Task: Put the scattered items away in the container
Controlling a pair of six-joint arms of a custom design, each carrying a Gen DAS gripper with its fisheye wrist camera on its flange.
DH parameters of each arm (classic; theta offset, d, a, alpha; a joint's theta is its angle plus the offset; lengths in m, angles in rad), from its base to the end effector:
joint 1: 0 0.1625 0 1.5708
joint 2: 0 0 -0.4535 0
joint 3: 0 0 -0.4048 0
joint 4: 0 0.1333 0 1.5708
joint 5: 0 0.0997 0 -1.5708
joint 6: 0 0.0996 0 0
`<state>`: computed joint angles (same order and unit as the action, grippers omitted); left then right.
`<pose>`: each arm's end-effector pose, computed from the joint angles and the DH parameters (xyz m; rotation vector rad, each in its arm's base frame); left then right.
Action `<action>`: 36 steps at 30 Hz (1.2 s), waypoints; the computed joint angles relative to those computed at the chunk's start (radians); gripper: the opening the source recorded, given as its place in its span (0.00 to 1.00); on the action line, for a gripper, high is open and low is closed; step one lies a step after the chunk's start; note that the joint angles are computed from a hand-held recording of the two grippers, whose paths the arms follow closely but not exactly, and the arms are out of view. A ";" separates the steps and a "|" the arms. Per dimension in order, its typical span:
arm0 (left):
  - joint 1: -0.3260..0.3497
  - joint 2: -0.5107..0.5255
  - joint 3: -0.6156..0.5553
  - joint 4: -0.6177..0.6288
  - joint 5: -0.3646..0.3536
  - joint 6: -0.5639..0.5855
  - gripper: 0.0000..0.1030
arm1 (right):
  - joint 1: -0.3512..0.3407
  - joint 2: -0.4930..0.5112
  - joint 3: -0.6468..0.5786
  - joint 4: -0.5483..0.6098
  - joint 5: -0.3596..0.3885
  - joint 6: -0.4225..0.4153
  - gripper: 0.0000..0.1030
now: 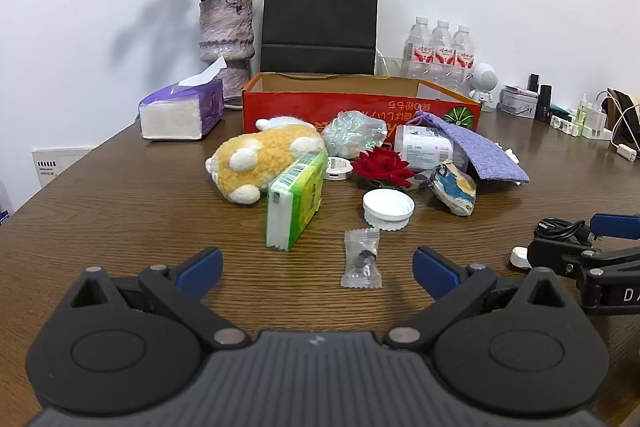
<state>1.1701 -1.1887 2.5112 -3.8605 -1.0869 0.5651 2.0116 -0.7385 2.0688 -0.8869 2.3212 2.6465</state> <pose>0.0103 -0.4363 0.2229 0.8187 2.2153 -1.1785 0.2532 -0.3834 -0.0467 0.4724 -2.0738 1.2821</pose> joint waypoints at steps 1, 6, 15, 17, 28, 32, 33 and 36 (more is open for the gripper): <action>0.000 0.000 0.000 0.000 0.000 0.000 1.00 | 0.000 0.000 0.000 -0.001 0.000 0.000 1.00; 0.001 -0.001 0.000 0.001 -0.002 0.002 1.00 | -0.001 -0.001 0.002 -0.004 -0.001 0.000 1.00; 0.004 -0.003 -0.003 0.012 -0.003 0.004 1.00 | 0.002 -0.003 0.007 -0.011 -0.004 -0.007 1.00; 0.003 -0.002 -0.003 0.010 -0.002 0.005 1.00 | 0.005 -0.004 0.006 -0.009 -0.003 -0.008 1.00; -0.003 0.001 0.000 0.007 0.006 0.002 1.00 | 0.003 0.000 0.003 -0.008 -0.001 -0.019 1.00; -0.007 0.002 0.001 0.007 0.012 0.005 1.00 | 0.004 0.003 0.000 -0.007 0.004 -0.021 1.00; -0.007 0.003 0.002 0.004 0.012 0.005 1.00 | 0.004 0.003 -0.001 -0.006 0.004 -0.021 1.00; -0.004 0.002 0.001 0.003 0.009 0.000 1.00 | 0.004 0.004 -0.002 -0.006 0.005 -0.022 1.00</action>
<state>1.1656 -1.1868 2.5122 -3.8580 -1.0783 0.5647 2.0158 -0.7348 2.0673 -0.8926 2.3262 2.6250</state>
